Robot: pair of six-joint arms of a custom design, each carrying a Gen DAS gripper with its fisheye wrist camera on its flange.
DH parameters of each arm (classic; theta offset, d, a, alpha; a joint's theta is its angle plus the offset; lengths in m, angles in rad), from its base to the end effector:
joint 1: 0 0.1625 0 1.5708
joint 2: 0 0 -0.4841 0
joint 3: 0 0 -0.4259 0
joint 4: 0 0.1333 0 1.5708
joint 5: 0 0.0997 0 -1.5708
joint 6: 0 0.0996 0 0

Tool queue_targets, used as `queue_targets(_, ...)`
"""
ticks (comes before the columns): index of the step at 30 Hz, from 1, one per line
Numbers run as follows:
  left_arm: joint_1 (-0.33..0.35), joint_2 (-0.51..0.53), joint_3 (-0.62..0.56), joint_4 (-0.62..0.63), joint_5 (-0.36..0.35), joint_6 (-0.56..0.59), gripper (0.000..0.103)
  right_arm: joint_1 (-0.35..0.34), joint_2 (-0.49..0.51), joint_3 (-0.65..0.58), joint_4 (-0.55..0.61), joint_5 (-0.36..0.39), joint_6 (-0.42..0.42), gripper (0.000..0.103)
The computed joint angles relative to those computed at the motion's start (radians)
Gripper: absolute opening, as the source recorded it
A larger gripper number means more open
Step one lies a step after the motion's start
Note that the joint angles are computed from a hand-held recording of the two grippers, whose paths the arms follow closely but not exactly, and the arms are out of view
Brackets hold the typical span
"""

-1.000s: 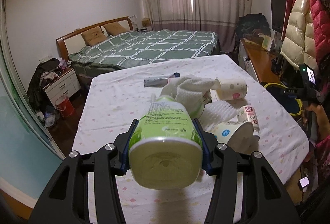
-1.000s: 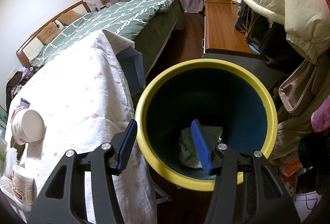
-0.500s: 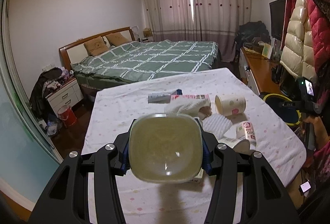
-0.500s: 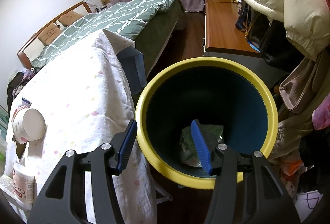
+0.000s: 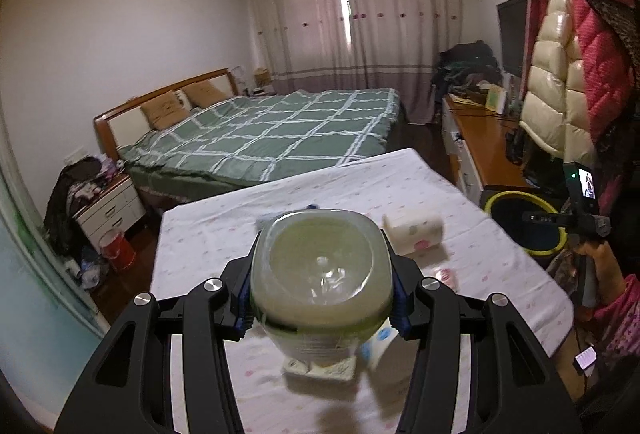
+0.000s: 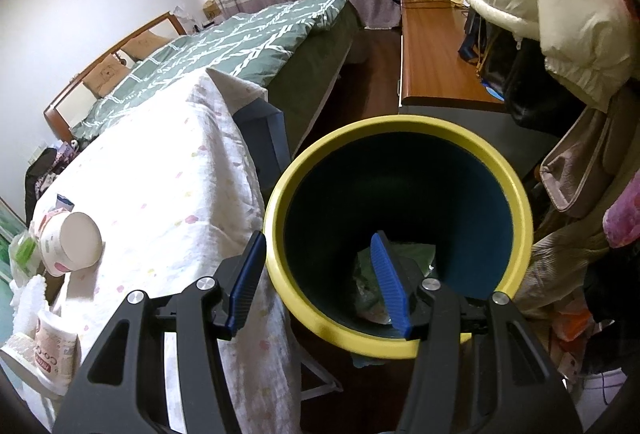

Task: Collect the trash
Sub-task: 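Carry the milk bottle over the bin and open the left tool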

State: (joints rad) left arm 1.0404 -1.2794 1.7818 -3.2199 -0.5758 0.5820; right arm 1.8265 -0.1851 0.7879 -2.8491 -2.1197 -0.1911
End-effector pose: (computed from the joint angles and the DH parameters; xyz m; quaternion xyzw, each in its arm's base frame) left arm -0.1179 -0.6297 0.4897 0.1699 0.7636 -0.4662 0.4131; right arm 0.3209 -0.9059 0.0062 0.1136 -0.9055 0.3271 0.2453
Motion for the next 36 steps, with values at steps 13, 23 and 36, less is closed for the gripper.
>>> queue_targets(13, 0.013, 0.250, -0.284, 0.345, -0.225, -0.119, 0.051, -0.020, -0.146, 0.216, -0.193, 0.031, -0.052, 0.052)
queue_targets(23, 0.015, 0.500, -0.557, 0.527, -0.335, -0.157, 0.051, -0.046, -0.228, 0.334, -0.301, 0.032, -0.060, 0.052)
queue_targets(36, 0.031, 0.786, -0.900, 0.705, -0.383, -0.187, 0.051, -0.061, -0.265, 0.398, -0.323, -0.003, -0.056, 0.053)
